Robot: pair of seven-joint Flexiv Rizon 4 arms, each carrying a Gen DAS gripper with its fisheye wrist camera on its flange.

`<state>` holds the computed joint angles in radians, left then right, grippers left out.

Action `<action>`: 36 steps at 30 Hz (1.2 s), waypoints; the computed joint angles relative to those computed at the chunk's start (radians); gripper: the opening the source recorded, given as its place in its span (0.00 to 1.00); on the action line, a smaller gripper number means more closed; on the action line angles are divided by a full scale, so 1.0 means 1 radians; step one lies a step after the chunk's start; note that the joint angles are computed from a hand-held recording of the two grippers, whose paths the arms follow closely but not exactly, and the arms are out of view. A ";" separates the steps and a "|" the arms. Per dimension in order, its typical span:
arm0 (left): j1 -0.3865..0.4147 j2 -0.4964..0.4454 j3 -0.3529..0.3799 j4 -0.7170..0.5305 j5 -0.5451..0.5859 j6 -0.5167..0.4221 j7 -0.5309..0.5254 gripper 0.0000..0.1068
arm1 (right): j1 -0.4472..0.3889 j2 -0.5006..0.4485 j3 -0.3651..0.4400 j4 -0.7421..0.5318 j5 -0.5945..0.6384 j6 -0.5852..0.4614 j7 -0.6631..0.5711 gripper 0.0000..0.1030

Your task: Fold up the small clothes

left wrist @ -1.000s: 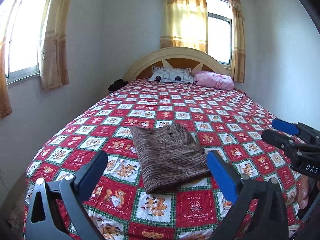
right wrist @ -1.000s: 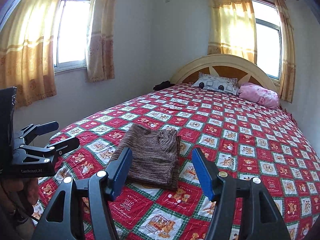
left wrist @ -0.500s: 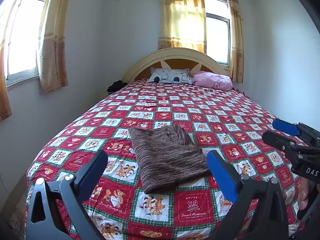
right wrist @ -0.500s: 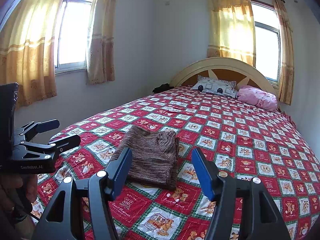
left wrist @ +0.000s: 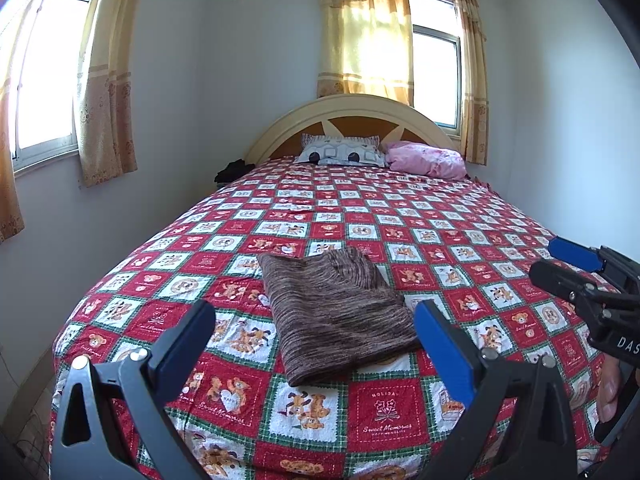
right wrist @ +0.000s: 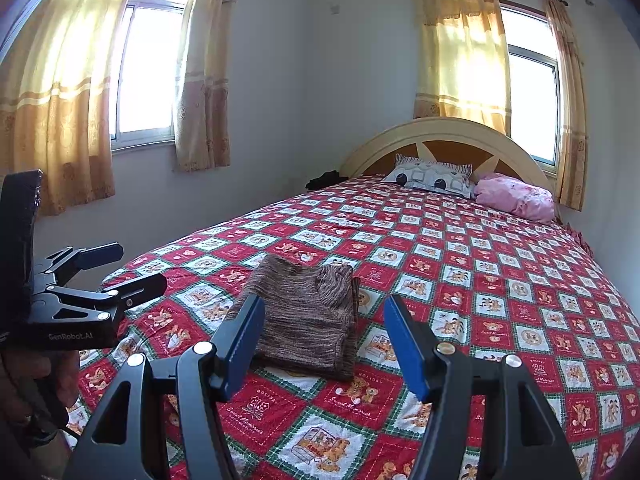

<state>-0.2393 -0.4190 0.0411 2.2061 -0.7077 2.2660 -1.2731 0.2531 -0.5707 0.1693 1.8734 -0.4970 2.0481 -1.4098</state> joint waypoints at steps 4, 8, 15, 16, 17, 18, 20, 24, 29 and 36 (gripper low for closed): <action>-0.004 -0.001 0.001 -0.001 -0.006 0.002 0.004 0.95 | -0.003 -0.002 0.003 0.000 -0.001 0.005 0.001 0.61; -0.003 0.000 -0.001 -0.001 -0.006 0.000 0.004 0.95 | -0.006 -0.002 0.004 0.000 -0.004 0.005 0.003 0.61; 0.001 0.003 0.001 0.002 0.001 -0.009 0.004 0.95 | -0.003 -0.002 0.003 0.002 0.000 0.005 0.003 0.61; 0.004 0.004 0.001 0.003 0.006 -0.012 0.002 0.95 | 0.001 0.000 0.001 0.004 0.003 0.002 0.003 0.61; 0.006 0.005 0.002 0.004 0.009 -0.015 0.001 0.95 | 0.009 0.001 -0.005 0.005 0.012 0.002 0.001 0.61; 0.006 0.006 0.003 0.005 0.010 -0.016 0.001 0.95 | 0.014 0.001 -0.008 0.006 0.018 0.004 -0.001 0.61; 0.014 0.006 0.004 0.006 0.023 -0.020 -0.003 0.95 | 0.014 0.001 -0.006 0.007 0.019 0.002 -0.001 0.61; 0.011 0.005 0.008 0.005 0.022 -0.021 -0.003 0.95 | 0.018 0.001 -0.007 0.007 0.028 0.003 -0.005 0.61; 0.025 0.014 0.005 0.004 0.040 -0.040 -0.007 0.96 | 0.030 0.000 -0.014 0.005 0.044 0.009 -0.009 0.61; 0.000 0.011 0.015 0.001 0.012 0.020 0.030 0.96 | 0.072 -0.001 -0.038 -0.005 0.100 0.020 -0.022 0.61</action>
